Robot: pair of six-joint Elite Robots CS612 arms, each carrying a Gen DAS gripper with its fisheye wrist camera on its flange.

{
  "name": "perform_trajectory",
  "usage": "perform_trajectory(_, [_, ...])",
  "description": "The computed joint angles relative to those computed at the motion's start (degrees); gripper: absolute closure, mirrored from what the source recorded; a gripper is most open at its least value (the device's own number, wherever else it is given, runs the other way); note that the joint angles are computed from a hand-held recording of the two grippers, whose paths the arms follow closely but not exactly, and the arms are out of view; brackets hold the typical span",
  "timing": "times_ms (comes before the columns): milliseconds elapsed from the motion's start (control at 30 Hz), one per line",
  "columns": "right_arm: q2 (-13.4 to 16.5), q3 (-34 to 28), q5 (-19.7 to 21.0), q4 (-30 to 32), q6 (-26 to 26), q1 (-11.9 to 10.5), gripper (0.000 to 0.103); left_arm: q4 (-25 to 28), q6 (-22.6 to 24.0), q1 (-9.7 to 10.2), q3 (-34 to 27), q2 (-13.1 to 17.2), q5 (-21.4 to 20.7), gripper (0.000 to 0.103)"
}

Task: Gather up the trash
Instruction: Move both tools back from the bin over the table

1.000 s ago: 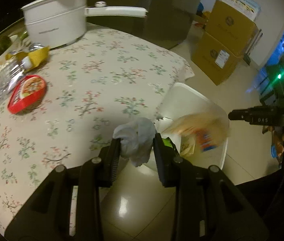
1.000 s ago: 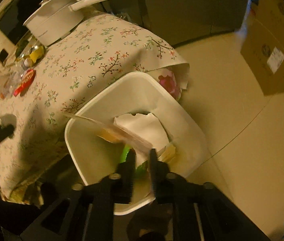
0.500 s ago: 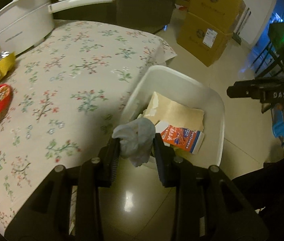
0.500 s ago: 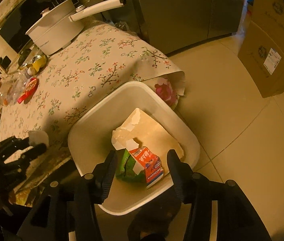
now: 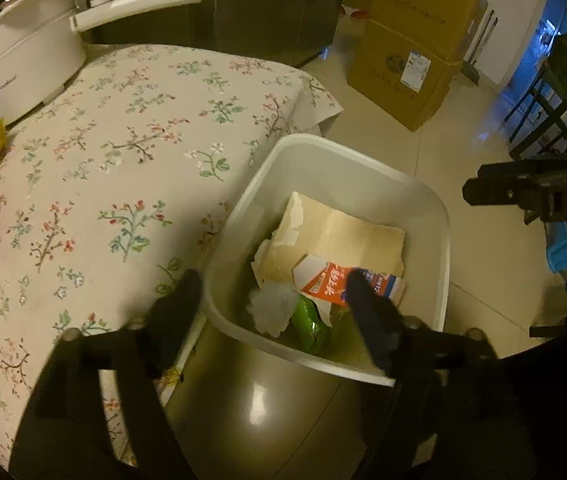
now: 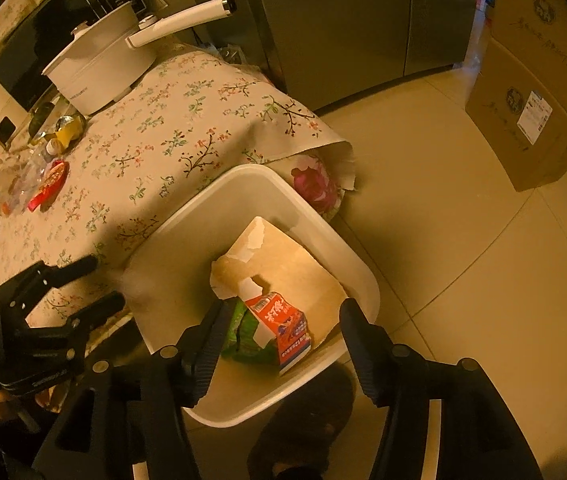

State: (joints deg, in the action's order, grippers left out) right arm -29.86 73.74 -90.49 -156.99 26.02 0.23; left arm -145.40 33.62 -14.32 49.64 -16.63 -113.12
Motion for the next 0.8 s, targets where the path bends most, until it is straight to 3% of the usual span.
perform_trajectory(433, [0.6,-2.4,-1.5,0.9,-1.8,0.9,0.039,-0.5,-2.1,0.98,-0.7,-0.2,0.2,0.022])
perform_trajectory(800, [2.8,-8.8,-2.6,2.5,-4.2,2.8,0.034,-1.2,-8.3,3.69,-5.0,1.3,1.6,0.021])
